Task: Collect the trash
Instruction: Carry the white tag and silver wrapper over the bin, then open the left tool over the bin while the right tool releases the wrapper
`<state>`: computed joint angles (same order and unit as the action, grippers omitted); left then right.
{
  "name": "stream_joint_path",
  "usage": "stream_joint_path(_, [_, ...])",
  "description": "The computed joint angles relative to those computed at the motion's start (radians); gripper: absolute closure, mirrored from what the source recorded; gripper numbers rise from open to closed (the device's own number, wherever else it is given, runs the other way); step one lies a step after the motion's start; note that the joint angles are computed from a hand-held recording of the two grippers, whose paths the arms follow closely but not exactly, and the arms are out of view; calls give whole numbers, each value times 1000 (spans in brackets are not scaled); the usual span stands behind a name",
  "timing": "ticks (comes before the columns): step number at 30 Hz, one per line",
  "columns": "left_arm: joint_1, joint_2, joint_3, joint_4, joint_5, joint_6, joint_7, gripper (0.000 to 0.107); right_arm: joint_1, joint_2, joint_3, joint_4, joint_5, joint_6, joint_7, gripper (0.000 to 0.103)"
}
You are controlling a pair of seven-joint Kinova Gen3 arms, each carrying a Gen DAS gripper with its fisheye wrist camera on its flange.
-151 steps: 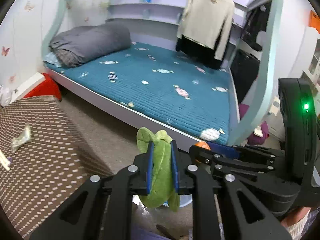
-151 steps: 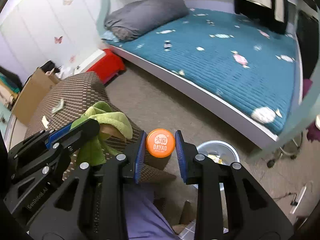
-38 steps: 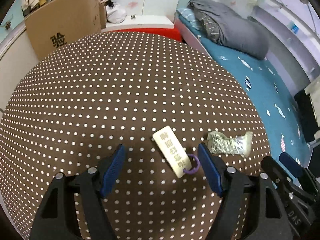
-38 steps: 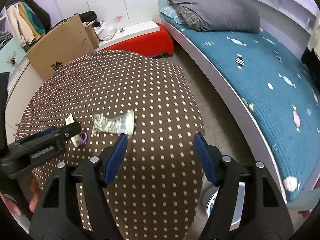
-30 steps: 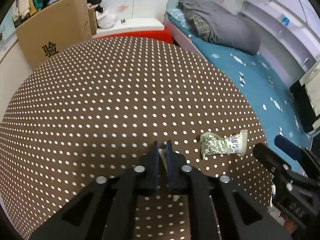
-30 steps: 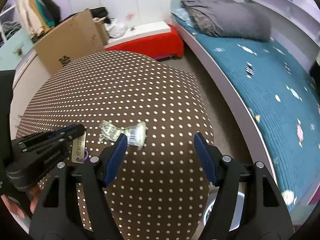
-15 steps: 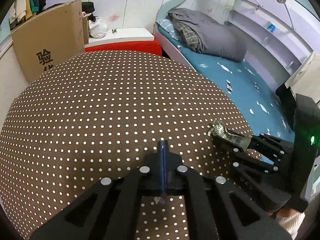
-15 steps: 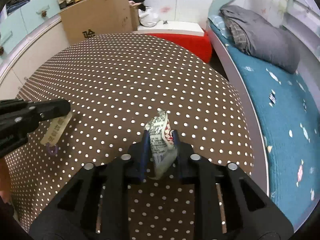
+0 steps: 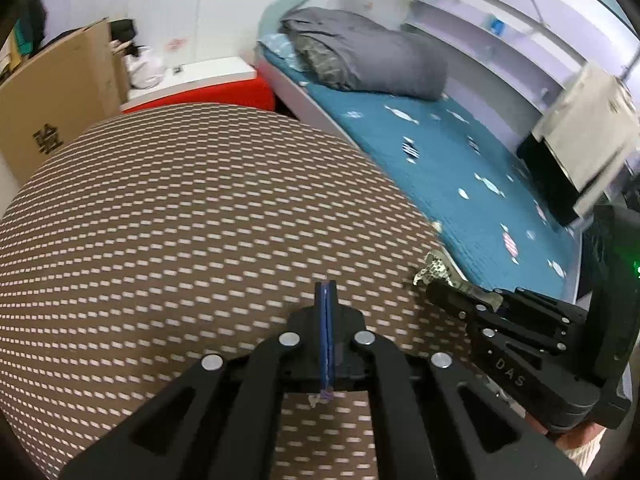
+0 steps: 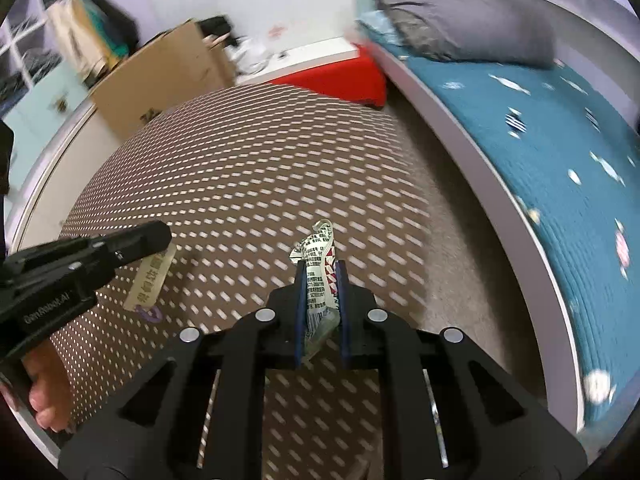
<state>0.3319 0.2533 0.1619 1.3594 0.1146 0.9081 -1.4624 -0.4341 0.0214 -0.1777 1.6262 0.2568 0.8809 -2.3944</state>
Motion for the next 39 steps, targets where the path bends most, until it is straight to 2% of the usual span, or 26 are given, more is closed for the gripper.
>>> stream_joint_path(5, [81, 9, 40, -6, -11, -12, 4, 107, 30, -119, -23, 109, 44, 17, -109, 90])
stream_joint_path(11, [194, 43, 73, -33, -35, -15, 21, 107, 127, -290, -70, 248, 39, 76, -193, 90])
stream_joint_path(17, [318, 111, 101, -92, -56, 6, 22, 107, 238, -444, -93, 363, -16, 151, -227, 90])
stream_joint_path(25, [492, 239, 100, -207, -102, 60, 22, 105, 369, -642, -65, 504, -119, 258, -233, 90])
stream_joint_path(26, [506, 244, 99, -201, -101, 40, 14, 104, 384, -660, -63, 517, -130, 271, -231, 90])
stream_joint_path(27, [516, 251, 105, -204, -105, 36, 6, 88, 400, -674, -62, 529, -139, 284, -231, 90])
stream_joint_path(28, [544, 266, 92, -216, -125, 48, 13, 60, 412, -692, -57, 541, -148, 296, -228, 89])
stream_joint_path(29, [565, 275, 81, -224, -142, 54, 24, 51, 422, -704, -56, 549, -157, 302, -225, 89])
stream_joint_path(32, [582, 284, 71, -218, -158, 56, 28, 50, 445, -716, -44, 574, -178, 301, -208, 89])
stream_joint_path(36, [570, 284, 54, -201, -168, 71, 44, 50, 446, -675, -29, 589, -199, 257, -170, 88])
stream_joint_path(37, [566, 281, 51, -199, -173, 75, 44, 50, 447, -661, -30, 587, -202, 249, -164, 86])
stream_joint_path(39, [565, 276, 42, -189, -190, 82, 55, 50, 457, -643, -34, 581, -207, 240, -169, 75])
